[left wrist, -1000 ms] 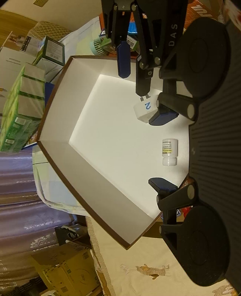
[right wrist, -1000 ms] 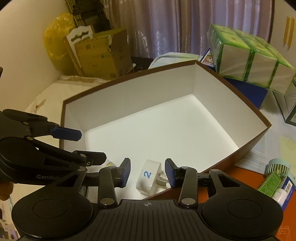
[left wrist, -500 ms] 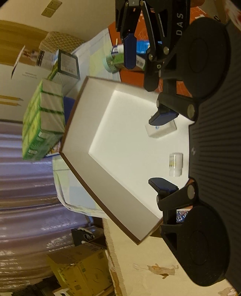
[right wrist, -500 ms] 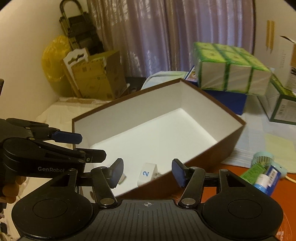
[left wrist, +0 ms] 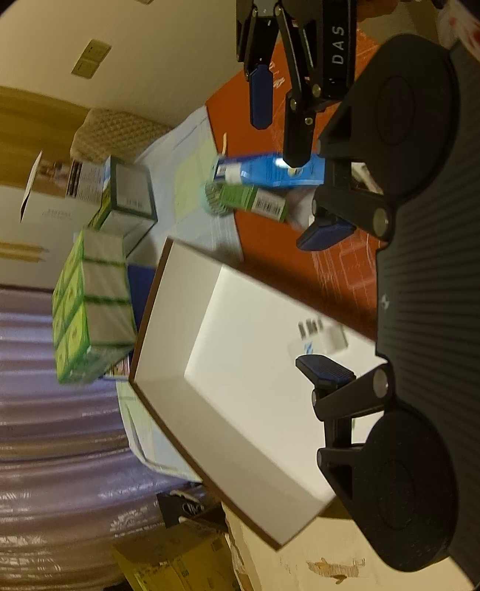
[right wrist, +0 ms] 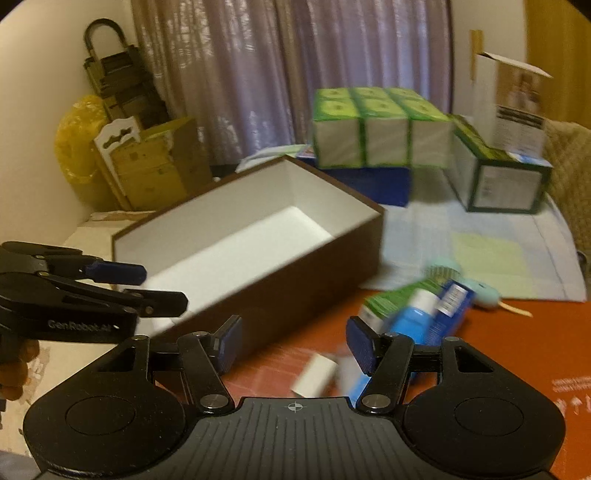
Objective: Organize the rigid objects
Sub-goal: 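Withdraw both open tools from the box back over the mat, then grasp the white plastic clip holder with the left tool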
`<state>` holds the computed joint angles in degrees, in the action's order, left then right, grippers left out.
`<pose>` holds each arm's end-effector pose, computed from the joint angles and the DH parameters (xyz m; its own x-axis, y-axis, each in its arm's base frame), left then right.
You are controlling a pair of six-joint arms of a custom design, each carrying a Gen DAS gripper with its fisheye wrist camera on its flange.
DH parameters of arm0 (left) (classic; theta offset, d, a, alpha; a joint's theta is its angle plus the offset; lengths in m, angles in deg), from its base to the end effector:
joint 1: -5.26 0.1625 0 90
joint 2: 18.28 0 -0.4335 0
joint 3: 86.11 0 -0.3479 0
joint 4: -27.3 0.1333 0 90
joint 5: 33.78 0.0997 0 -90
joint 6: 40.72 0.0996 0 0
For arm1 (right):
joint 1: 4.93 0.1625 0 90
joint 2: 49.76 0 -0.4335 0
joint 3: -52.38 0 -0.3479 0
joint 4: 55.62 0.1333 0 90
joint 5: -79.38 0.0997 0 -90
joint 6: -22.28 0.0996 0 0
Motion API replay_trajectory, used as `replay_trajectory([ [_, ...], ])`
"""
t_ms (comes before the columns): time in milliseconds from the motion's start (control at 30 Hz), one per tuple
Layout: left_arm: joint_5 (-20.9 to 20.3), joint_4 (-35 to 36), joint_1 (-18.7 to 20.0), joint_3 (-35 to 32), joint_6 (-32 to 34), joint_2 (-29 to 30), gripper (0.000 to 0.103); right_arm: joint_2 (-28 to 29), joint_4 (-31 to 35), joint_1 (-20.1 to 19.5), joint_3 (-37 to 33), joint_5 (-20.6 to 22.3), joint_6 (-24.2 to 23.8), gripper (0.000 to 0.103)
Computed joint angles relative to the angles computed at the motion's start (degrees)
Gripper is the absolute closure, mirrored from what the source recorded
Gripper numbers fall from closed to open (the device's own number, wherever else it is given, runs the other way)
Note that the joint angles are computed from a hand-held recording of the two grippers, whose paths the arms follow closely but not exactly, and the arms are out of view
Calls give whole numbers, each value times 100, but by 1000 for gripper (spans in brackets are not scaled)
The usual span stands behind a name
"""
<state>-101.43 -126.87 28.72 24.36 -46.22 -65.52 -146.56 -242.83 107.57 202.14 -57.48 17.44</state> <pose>-0.4384 -0.3769 0.0797 -0.4601 0.8039 -0.3769 0.8772 0.4773 -0.0528 0.1621 -0.2329 0.3360 -0.8005 0.1522 0.5797 -0.3429 0.6770 -0.6512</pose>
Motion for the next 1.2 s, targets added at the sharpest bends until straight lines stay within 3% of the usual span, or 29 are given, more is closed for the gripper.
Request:
replay_trajectory([
  [267, -238, 66, -287, 69, -180, 184, 45, -1358, 1315, -427, 233, -11, 186, 44],
  [467, -395, 178, -403, 129, -221, 365, 45, -2178, 2132, -841, 293, 320, 78, 44],
  [733, -688, -13, -395, 291, -85, 649, 45, -2947, 2753, -1565, 365, 749, -160, 44],
  [967, -1049, -311, -305, 378, 558, 977, 44, -3672, 3270, -2271, 468, 1116, -307, 44],
  [1200, -1319, -431, -231, 300, 1225, 1322, 39, -4265, 3684, -2705, 521, 1225, -244, 44],
])
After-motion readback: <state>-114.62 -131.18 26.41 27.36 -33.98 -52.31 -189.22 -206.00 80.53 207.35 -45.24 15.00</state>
